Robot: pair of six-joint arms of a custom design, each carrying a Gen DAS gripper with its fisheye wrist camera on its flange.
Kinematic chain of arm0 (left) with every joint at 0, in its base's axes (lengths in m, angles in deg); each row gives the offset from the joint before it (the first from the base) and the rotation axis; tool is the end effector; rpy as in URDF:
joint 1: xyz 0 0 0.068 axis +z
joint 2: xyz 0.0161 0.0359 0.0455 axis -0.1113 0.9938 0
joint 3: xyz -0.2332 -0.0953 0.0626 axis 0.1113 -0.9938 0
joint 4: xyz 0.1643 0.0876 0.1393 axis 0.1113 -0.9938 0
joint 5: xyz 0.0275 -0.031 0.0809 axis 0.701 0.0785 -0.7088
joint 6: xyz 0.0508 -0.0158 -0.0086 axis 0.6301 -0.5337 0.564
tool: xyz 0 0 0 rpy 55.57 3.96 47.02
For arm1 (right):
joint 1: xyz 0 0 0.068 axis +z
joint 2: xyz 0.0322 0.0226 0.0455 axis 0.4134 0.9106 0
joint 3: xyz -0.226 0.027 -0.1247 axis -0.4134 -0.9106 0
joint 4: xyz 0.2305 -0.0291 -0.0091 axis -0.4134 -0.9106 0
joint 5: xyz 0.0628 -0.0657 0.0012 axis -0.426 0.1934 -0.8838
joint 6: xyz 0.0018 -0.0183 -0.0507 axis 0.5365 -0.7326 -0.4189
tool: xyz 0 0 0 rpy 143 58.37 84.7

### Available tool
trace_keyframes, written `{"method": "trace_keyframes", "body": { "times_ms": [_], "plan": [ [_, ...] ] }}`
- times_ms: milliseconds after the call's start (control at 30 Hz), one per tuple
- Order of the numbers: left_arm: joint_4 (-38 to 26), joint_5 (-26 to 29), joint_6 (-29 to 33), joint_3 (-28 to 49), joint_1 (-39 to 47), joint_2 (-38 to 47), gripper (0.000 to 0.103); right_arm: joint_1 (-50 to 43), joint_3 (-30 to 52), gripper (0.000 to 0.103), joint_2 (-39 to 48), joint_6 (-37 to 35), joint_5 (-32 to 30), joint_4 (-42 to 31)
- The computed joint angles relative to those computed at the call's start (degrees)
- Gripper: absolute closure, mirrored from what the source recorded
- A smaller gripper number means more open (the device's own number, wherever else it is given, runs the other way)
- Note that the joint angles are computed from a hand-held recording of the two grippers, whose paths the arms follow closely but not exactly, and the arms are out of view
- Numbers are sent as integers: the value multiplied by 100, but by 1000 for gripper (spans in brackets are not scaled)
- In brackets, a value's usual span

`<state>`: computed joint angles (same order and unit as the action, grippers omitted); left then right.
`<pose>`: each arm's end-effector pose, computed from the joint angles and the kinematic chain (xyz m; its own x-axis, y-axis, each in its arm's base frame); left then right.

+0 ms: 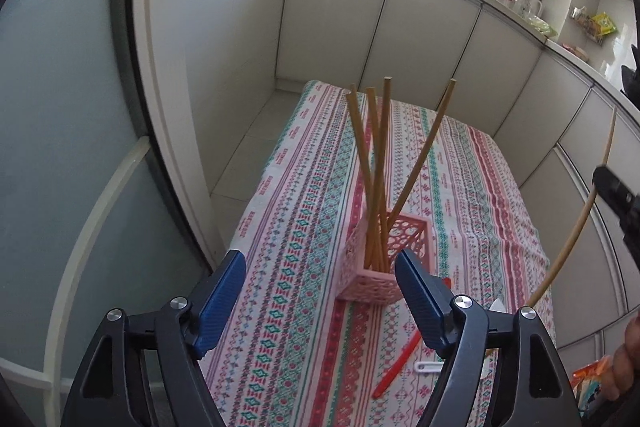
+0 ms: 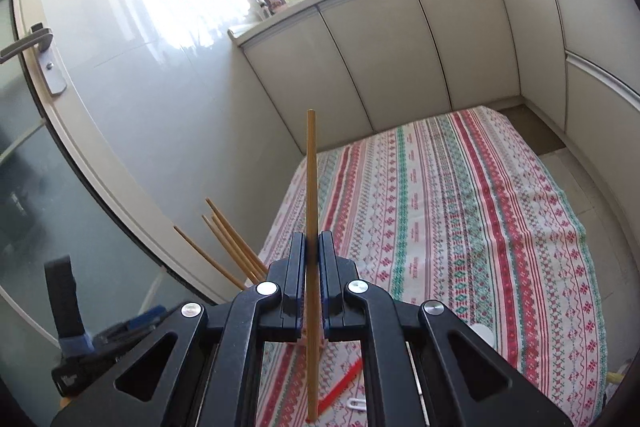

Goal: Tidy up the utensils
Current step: 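Open the left tool over the holder while the right tool releases its chopstick in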

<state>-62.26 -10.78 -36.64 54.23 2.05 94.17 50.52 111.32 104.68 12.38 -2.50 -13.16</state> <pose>0.3775 0.0402 0.2572 -0.7619 0.1628 -0.6269 0.3515 0.9169 -0.1891 0.2432 0.1030 0.3114 -0.4255 0.5234 -0.7382 0.2945 0.8515 0.4339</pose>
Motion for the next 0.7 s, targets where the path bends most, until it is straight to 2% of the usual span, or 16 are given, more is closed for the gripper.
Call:
{"method": "trace_keyframes", "body": {
  "times_ms": [333,700],
  "plan": [
    [-85,-211,101,387,213,600,25,-37,778,97,1652,-1178,336,1600],
    [-204,-98,206,594,218,781,25,-3,1404,97,3125,-2064,621,2089]
  ]
}}
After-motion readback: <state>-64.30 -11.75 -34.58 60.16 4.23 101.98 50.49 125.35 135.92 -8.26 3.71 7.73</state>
